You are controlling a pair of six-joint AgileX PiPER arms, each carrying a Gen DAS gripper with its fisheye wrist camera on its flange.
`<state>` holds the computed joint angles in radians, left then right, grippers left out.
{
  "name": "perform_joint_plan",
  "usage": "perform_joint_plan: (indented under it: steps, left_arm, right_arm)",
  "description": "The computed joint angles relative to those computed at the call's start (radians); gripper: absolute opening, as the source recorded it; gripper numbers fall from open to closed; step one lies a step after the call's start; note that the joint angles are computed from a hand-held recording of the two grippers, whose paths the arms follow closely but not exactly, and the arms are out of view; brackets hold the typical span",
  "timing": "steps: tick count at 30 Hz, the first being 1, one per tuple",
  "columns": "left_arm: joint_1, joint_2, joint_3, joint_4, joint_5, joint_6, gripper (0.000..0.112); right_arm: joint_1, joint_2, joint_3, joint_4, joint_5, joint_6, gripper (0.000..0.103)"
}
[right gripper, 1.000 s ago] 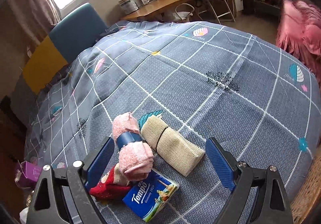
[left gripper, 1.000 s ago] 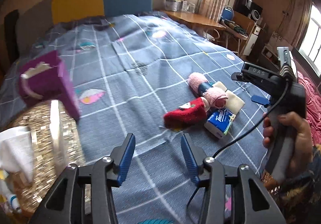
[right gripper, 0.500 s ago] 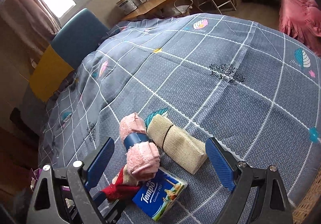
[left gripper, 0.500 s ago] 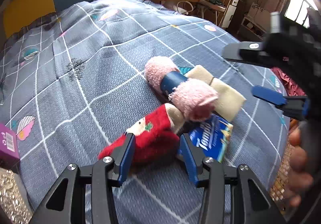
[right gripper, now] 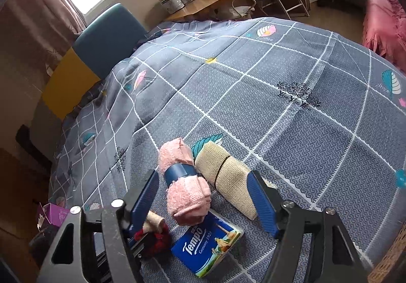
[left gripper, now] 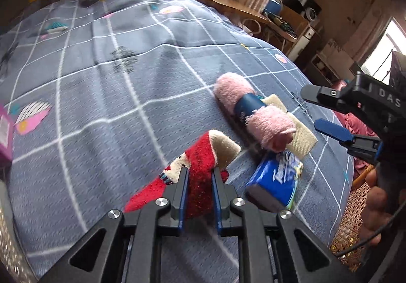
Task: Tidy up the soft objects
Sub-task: 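Grasp the red sock with the left tool while the right tool grasps the pink towel roll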
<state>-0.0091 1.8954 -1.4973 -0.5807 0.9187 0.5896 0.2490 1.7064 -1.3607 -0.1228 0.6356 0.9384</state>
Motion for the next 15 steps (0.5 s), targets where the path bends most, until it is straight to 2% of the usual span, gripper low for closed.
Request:
perform_joint_plan:
  steps: [2,6,10,11,12,13,14,15]
  left_arm:
    - [0.013,-0.024,0.043,-0.006,-0.022,0.014,0.015]
    - [0.005,-0.067,0.116,0.011,-0.096,0.023,0.015]
    - [0.022,-0.081,0.127,0.010,-0.083,0.001,0.012]
    - [0.028,-0.078,0.116,0.014,-0.069,-0.023,0.012]
    - [0.031,-0.072,0.098,0.026,-0.053,-0.051,0.011]
    - [0.033,-0.064,0.072,0.038,-0.030,-0.081,0.011]
    - [0.031,-0.057,0.048,0.048,-0.014,-0.110,0.011]
    - [0.031,-0.054,0.016,0.054,0.008,-0.138,0.011]
  right_arm:
    - [0.012,0.051,-0.075,0.035,0.063,-0.091,0.068]
    - [0.044,0.222,-0.330,0.011,0.263,-0.252,0.072]
    - [0.063,0.401,-0.537,0.003,0.422,-0.386,0.074]
    - [0.084,0.430,-0.569,-0.060,0.459,-0.387,0.071]
    - [0.111,0.448,-0.590,-0.129,0.491,-0.387,0.054]
    - [0.125,0.442,-0.583,-0.158,0.483,-0.393,0.042]
    - [0.124,0.426,-0.550,-0.147,0.445,-0.408,0.038]
    - [0.123,0.429,-0.550,-0.133,0.443,-0.423,0.038]
